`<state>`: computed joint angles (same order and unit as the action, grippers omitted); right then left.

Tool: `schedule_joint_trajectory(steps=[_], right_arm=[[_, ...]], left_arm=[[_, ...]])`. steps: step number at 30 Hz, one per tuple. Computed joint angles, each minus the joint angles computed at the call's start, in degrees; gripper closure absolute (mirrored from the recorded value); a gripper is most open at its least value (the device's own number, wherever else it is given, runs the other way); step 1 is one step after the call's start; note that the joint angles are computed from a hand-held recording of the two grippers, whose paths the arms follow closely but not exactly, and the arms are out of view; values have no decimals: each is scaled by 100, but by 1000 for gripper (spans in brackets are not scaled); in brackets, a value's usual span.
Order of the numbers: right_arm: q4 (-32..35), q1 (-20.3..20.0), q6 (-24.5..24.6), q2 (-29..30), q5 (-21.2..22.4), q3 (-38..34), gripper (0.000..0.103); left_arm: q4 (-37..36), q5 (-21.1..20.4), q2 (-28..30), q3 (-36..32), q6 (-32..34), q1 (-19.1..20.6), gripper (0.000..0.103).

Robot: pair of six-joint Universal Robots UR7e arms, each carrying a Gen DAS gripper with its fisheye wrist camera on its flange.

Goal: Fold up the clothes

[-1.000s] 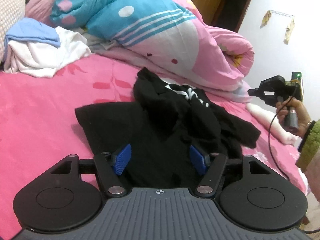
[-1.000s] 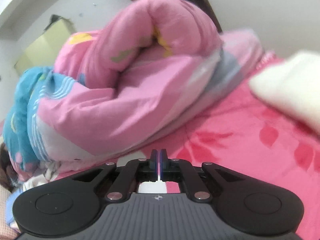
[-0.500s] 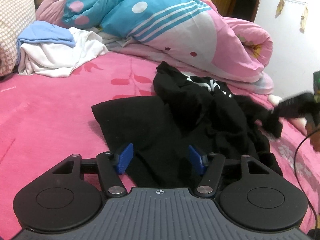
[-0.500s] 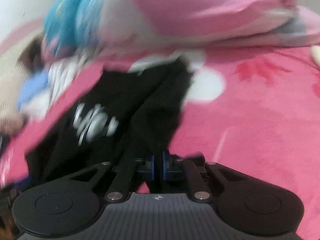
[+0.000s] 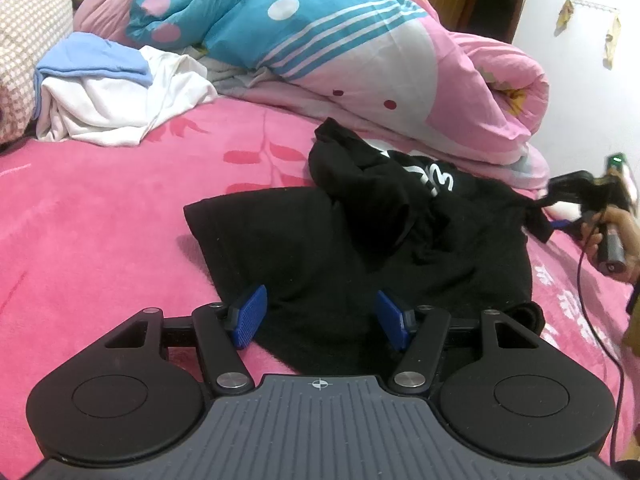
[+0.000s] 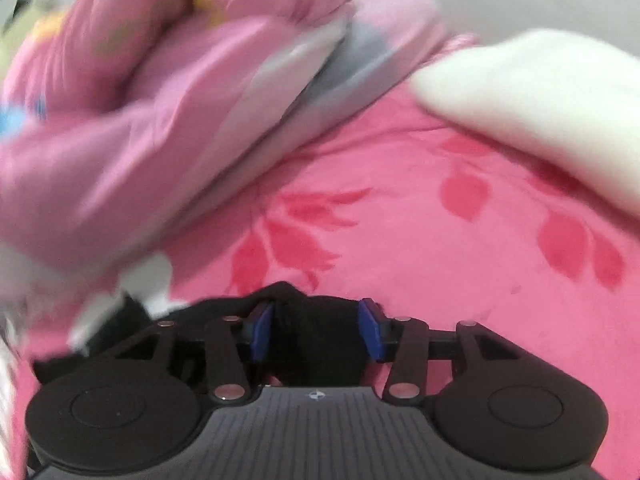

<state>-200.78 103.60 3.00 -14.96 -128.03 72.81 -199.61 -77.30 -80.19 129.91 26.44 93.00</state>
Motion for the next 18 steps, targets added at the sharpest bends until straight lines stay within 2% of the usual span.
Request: schedule_joint_trajectory(steps=[1, 3, 5, 6, 8, 11, 12, 15, 16, 17, 18], right_arm=[[-406, 56, -45, 8, -76, 118, 46], [-1114, 248, -487, 40, -126, 311, 39], [-1399, 453, -977, -1, 208, 531, 39], [-1314, 559, -1190, -33, 460, 636, 39], [-742, 771, -1598, -106, 1086, 770, 37], [704, 1054, -2288, -202, 2183, 895, 29], [1096, 1142, -2546, -112, 2326, 794, 29], [2139, 1423, -3324, 340, 2330, 212, 29], [2474, 1507, -3490, 511, 2214, -29, 32], [2866, 1558, -3475, 695, 1985, -348, 36], [3347, 1589, -3367, 894, 1736, -745, 51]], left_arm=[[13, -3, -6, 0, -13, 1, 42], [40, -9, -19, 1, -38, 3, 42], [39, 4, -19, 5, -31, -3, 42], [25, 20, -14, 8, -13, -9, 42], [-4, 51, -2, 16, 25, -22, 42], [-48, 99, 17, 27, 81, -41, 42], [-63, 115, 23, 31, 100, -47, 42], [-107, 162, 41, 42, 156, -66, 42], [-122, 177, 48, 45, 175, -72, 42], [-137, 193, 54, 49, 194, -78, 42], [-143, 216, 54, 53, 207, -91, 42]])
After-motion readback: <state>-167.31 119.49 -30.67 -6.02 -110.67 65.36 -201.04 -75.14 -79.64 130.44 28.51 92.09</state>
